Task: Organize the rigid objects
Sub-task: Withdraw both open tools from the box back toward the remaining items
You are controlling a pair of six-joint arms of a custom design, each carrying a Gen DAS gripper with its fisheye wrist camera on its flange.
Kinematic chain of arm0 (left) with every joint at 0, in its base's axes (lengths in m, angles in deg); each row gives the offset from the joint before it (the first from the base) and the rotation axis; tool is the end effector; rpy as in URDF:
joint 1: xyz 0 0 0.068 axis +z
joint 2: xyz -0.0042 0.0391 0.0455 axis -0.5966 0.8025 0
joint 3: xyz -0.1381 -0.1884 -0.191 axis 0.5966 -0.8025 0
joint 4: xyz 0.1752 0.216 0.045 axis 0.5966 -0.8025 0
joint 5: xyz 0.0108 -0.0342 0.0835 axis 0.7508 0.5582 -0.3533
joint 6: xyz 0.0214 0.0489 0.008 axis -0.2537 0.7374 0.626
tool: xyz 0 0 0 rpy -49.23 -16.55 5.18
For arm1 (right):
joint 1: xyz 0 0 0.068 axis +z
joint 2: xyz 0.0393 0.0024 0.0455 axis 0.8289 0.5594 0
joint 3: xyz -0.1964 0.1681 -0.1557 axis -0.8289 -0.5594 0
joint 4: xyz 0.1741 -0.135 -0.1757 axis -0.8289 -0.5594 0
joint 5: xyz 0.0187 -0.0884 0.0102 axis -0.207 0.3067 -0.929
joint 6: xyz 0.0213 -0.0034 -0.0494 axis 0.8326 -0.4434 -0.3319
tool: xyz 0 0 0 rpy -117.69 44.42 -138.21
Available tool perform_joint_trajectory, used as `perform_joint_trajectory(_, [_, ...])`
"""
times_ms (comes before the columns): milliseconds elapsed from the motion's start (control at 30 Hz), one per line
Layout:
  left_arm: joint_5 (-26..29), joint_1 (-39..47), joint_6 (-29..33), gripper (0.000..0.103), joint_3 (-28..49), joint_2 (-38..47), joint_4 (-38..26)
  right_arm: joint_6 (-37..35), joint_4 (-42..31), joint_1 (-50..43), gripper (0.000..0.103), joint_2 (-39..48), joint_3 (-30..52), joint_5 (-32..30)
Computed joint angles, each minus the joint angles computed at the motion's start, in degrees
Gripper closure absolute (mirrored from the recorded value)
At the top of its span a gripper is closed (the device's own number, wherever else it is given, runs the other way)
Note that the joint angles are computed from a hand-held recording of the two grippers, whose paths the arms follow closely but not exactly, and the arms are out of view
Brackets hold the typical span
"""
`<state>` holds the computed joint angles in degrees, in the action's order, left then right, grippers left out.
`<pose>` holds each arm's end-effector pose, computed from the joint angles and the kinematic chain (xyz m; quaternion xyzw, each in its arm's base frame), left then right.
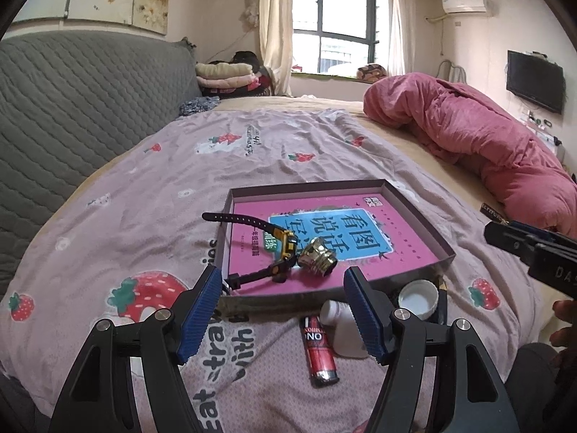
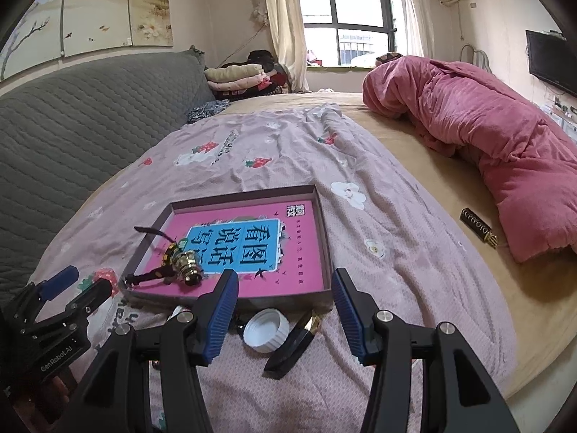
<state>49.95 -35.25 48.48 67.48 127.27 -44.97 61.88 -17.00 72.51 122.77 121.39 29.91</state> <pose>0.2668 0.0052 0.1330 -0.0020 0.8887 -0.0091 0.4584 0.3005 0.0868 0.1561 -0.0397 0.9054 0.0677 0.4172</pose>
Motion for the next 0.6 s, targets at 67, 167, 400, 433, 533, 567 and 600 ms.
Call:
perform_joint_trajectory(67, [-0.5,-0.6,0.3,0.031,-0.5,-0.6,-0.2,0.1,0.3,0.1,0.050,0.0,-0.5,-0.3])
perform_joint_trajectory(167, [-0.7,-1.4,0.5,0.031,-1.1,-1.7,-0.8,0.0,0.4,0.3,0.050,-0.1,-1.1,-0.6])
perform_joint_trajectory(400, [-1.0,-3.0,-0.5,0.031,-1.1,-1.9,-3.6,-0.3,1.3,0.4,0.050,-0.7,-2.4,-1.5])
perform_joint_trajectory(433, [-1.0,-3.3,-0.5,0.031,-1.1,-1.9,-3.8,-0.5,1.4,0.4,0.050,-0.8,-2.6,-1.7])
perform_joint_trajectory(533, [-1.3,-4.0,-0.3,0.031,-1.3,-1.9,-4.1,-1.1,1.9,0.8,0.050,-0.9,-3.5,-1.5])
perform_joint_trajectory(567, [-1.0,-4.1,-0.4,0.031,-1.3,-2.0,-4.6,-1.3,1.9,0.8,0.050,-1.0,-3.6,-1.6])
perform_joint_trajectory(600, [-1.0,-4.3,-0.5,0.031,-1.4,-2.1,-4.8,-1.4,1.8,0.8,0.050,-1.0,-3.9,-1.8])
